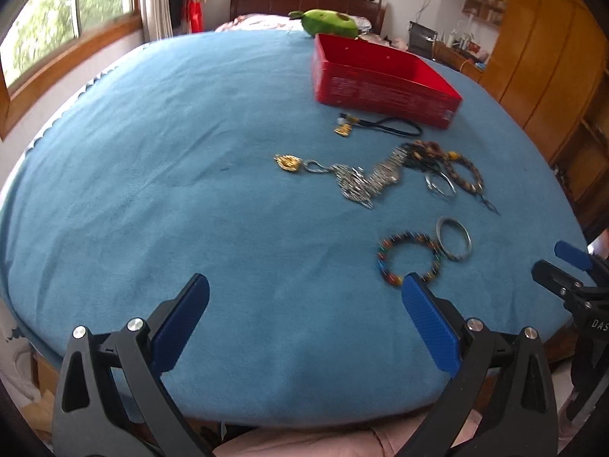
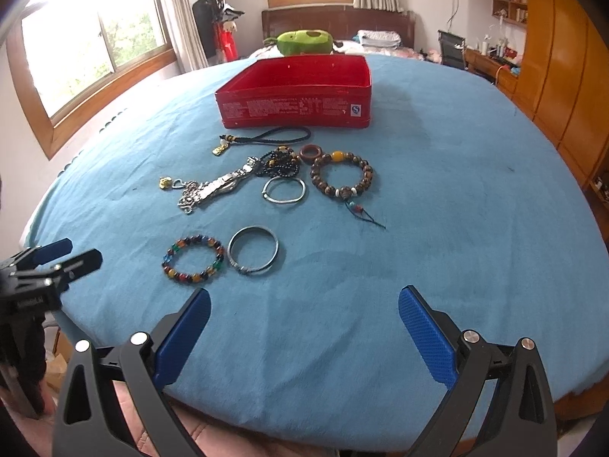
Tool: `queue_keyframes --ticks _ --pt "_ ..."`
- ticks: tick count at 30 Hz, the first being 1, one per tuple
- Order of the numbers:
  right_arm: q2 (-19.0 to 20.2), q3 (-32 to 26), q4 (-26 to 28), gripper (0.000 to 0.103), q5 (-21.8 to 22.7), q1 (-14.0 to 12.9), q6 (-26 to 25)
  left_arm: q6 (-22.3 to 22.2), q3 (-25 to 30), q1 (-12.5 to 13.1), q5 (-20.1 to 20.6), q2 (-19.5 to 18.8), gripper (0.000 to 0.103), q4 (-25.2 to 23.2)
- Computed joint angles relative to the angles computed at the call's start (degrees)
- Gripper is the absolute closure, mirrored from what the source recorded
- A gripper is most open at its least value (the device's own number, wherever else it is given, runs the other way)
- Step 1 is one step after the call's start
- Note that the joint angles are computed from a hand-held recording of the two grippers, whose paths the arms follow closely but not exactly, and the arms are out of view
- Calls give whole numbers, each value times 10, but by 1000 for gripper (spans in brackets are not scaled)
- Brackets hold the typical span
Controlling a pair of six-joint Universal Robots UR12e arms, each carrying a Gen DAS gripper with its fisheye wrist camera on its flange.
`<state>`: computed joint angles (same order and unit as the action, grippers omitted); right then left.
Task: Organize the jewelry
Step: 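Move left tool to the gold pendant while right tool moves to the wooden bead bracelet, then close left tool on the gold pendant while right tool grasps the wooden bead bracelet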
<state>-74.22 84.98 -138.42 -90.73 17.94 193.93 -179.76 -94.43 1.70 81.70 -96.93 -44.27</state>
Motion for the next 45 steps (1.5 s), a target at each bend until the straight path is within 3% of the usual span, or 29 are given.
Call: queue_keyframes --ticks 4,6,7,8,9,12,15,22,31,38,41,45 --pt "18 -24 12 4 50 -25 23 1 46 4 6 -35 3 -31" --pt "30 -41 27 12 71 -36 34 8 73 3 17 -57 5 -47" --pt "36 -50 34 15 74 -38 34 9 86 3 20 -67 13 -57" --pt "45 -62 43 21 72 -42 32 9 107 2 25 -82 30 -77" --pt "51 -70 48 27 72 -43 31 10 119 2 25 -89 37 -93" --pt "73 -101 78 37 104 -56 33 13 172 9 -17 -125 41 -165" --pt "91 -123 99 47 119 -64 44 10 202 11 -39 -147 44 -198" --pt "115 -157 123 48 128 -64 32 8 257 5 -66 -184 65 -248" --pt "124 -169 130 47 123 -65 29 -3 276 4 -73 -197 73 -265" --pt "129 -172 133 47 124 -66 30 0 288 -6 -45 -206 69 -264" --pt "128 -172 136 47 122 -66 26 -2 288 -12 -22 -209 81 -250" --pt "128 -173 134 47 118 -65 29 -1 286 -11 -24 -209 81 -241"
